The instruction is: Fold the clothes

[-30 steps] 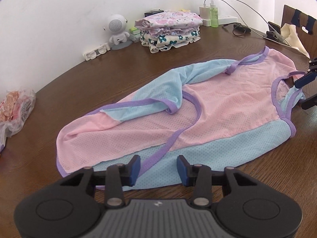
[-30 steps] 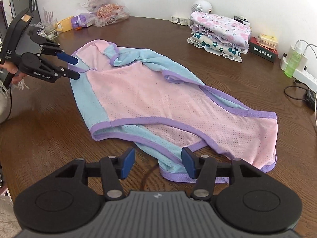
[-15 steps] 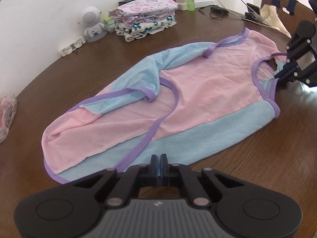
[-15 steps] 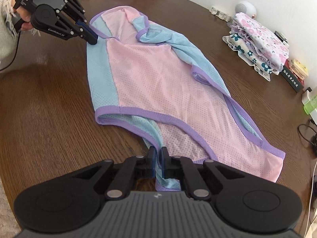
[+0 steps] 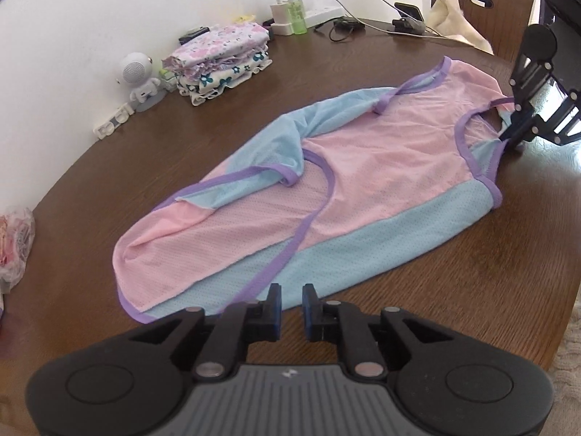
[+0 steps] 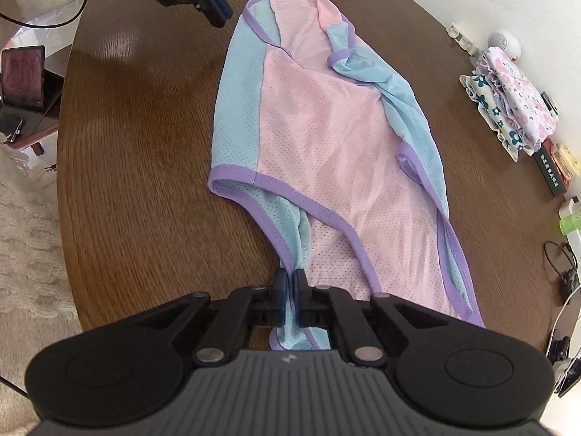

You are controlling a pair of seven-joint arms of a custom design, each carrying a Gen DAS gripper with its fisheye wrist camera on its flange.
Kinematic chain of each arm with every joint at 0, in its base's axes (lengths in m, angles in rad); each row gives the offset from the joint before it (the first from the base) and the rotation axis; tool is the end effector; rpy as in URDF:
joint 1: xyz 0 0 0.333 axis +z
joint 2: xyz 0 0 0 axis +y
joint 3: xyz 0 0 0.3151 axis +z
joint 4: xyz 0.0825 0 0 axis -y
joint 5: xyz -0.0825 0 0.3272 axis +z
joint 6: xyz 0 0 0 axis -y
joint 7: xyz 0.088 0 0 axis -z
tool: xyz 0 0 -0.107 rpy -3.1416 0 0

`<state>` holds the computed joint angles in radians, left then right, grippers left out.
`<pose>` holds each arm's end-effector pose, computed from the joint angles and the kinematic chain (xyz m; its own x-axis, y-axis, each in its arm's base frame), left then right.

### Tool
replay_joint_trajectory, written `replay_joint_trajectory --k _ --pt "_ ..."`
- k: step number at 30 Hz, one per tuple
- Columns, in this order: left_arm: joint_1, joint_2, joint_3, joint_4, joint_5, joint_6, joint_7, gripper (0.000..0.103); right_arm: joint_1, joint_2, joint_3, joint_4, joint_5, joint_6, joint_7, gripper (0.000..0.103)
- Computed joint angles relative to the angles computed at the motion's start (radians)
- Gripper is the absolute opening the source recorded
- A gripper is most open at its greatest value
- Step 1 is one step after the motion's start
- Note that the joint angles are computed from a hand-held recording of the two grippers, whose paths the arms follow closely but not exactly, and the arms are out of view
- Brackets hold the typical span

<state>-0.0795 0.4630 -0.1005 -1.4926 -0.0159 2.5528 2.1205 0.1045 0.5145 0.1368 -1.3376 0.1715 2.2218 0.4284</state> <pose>0.6729 -0.1076 0.4939 -0.5672 -0.7869 -0.2432 -0.6146 0.6010 -0.5109 0.6684 0.1468 0.4904 0.9199 -0.3234 0.2218 -0.2331 -0.9057 -0.3540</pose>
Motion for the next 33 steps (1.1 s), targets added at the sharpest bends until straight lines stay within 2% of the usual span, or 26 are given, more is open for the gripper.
replay_joint_trajectory --k 1,3,6,8,9,11,14,20,22,27,30,33 --pt "-0.006 0.009 0.008 0.014 0.012 -0.001 -0.008 0.023 -0.002 -0.015 -0.005 -0.028 -0.002 0.018 0.001 0.003" --pt "-0.003 0.031 0.005 0.044 0.016 -0.018 0.01 0.027 -0.007 -0.042 -0.013 -0.081 -0.008 0.052 0.006 0.003" --pt "0.019 0.077 -0.024 0.119 -0.023 -0.094 0.063 0.032 -0.021 -0.046 -0.032 -0.097 -0.007 0.074 0.057 0.004" --pt "0.019 0.101 -0.027 0.152 -0.032 -0.127 0.084 0.032 -0.047 -0.04 -0.026 -0.072 0.045 0.036 0.116 0.014" --pt "0.022 0.108 -0.032 0.162 -0.037 -0.14 0.102 0.032 -0.075 -0.047 -0.005 -0.072 0.111 0.024 0.122 0.023" --pt "0.03 0.116 -0.041 0.174 -0.059 -0.155 0.128 0.029 -0.114 -0.063 0.034 -0.082 0.23 -0.005 0.102 0.035" --pt "0.03 0.128 -0.041 0.203 -0.075 -0.187 0.142 0.027 -0.122 -0.081 0.056 -0.104 0.355 -0.015 0.081 0.037" --pt "0.034 0.146 -0.047 0.253 -0.104 -0.264 0.167 0.009 -0.03 -0.061 0.031 -0.123 0.288 0.046 0.09 0.037" --pt "0.027 0.145 -0.042 0.262 -0.096 -0.284 0.166 0.005 -0.011 -0.048 0.025 -0.118 0.245 0.049 0.098 0.036" --pt "0.009 0.136 -0.03 0.262 -0.069 -0.309 0.166 0.0 -0.005 -0.037 0.026 -0.092 0.191 0.011 0.099 0.004" --pt "-0.007 0.109 -0.023 0.229 -0.043 -0.311 0.158 0.0 -0.003 -0.057 0.025 -0.111 0.162 -0.009 0.074 0.001" --pt "-0.017 0.051 -0.022 0.136 -0.024 -0.286 0.151 0.0 0.001 -0.051 0.022 -0.078 0.131 -0.069 0.048 0.001"
